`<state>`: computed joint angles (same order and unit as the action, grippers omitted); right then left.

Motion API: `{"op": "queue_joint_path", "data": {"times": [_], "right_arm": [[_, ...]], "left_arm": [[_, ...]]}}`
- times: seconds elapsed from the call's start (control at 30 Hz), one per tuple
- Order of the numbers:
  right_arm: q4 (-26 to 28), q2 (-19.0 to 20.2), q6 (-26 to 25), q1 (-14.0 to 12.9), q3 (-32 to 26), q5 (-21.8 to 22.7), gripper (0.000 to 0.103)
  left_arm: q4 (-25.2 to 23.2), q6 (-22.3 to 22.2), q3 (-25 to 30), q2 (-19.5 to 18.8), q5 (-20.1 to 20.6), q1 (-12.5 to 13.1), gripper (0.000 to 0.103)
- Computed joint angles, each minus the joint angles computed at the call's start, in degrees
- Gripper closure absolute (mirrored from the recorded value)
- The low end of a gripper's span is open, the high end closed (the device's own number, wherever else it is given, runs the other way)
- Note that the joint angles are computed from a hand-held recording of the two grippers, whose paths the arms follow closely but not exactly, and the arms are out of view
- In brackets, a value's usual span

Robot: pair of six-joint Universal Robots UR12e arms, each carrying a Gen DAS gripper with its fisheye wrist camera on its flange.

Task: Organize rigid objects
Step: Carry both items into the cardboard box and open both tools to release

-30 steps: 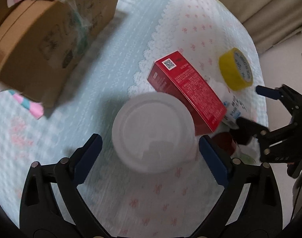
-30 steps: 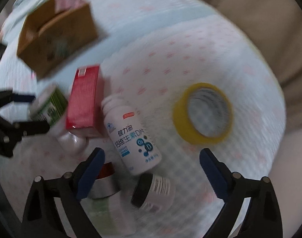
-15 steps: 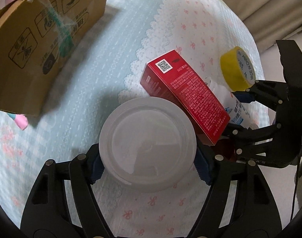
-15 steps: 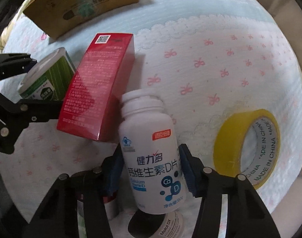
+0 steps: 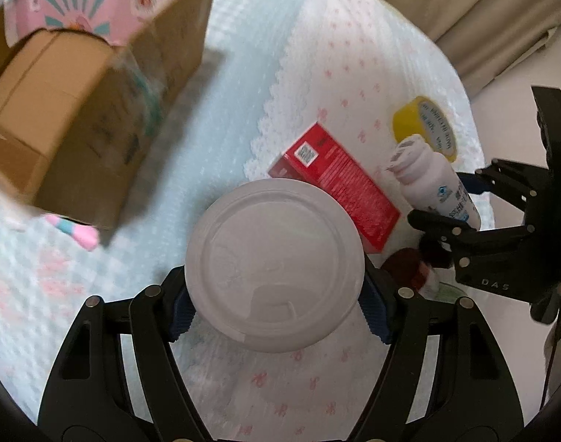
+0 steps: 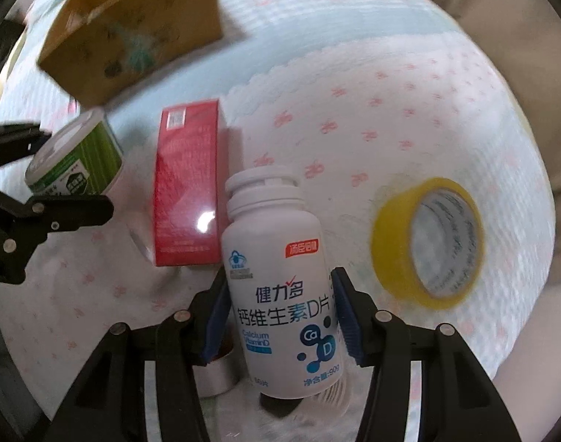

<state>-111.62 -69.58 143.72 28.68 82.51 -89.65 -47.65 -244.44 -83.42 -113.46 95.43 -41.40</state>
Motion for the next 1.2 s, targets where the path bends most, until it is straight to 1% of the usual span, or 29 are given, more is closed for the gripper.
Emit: {"op": "queue_joint_path", "data": {"times": [0.07,0.2,0.23,0.33,0.43,0.6,0.67,0.8,0.9,0.97,1.03,1.2], "right_arm": [[-0.2,-1.0,3.6,0.0,0.2,0.5,0.054],[-1.1,-3.3,13.0,0.0,0.1,1.8,0.054],[-0.8,-3.6,15.5,-0.1,-0.9,2.3,0.054],[-0.9,-5.6,24.9,-0.1,-2.1,4.0,0.054],[-1.4,-7.2,33.0,0.7,-3.1,4.6,0.054],[-1.3,-7.5,41.0,1.9,-6.5,3.9,0.054],[-1.9,-7.7,43.8,2.7,-7.8,3.7,0.054],[-2.9,-6.5,47.9,4.6,-10.9,3.3,0.054],[-2.7,-4.9,50.4,6.5,-13.7,2.5,0.054],[-2.6,-3.8,52.1,7.7,-15.3,1.9,0.054],[-2.4,-2.3,54.6,8.9,-17.1,1.3,0.054],[-1.1,1.9,62.6,11.5,-21.8,0.0,0.055]], "left_arm": [[0.0,0.7,-0.1,1.0,0.9,-0.2,0.032],[-0.3,2.2,0.4,3.3,3.5,-0.7,0.032],[-0.2,2.6,0.4,3.9,4.3,-0.8,0.032],[-0.2,3.8,0.9,5.8,7.0,-1.1,0.032],[-1.6,5.4,1.6,7.9,9.6,-1.2,0.032],[-4.1,9.0,2.8,10.6,13.2,-1.1,0.032],[-5.5,10.7,3.1,11.9,14.0,-0.6,0.032],[-6.7,13.0,2.3,14.4,14.3,1.1,0.032],[-6.4,15.2,0.4,16.6,13.5,3.0,0.032],[-6.7,17.7,-1.0,18.1,12.8,4.6,0.032],[-6.9,20.0,-2.3,19.5,11.4,6.1,0.032],[-8.2,27.5,-6.2,22.6,5.1,11.6,0.032]]}}
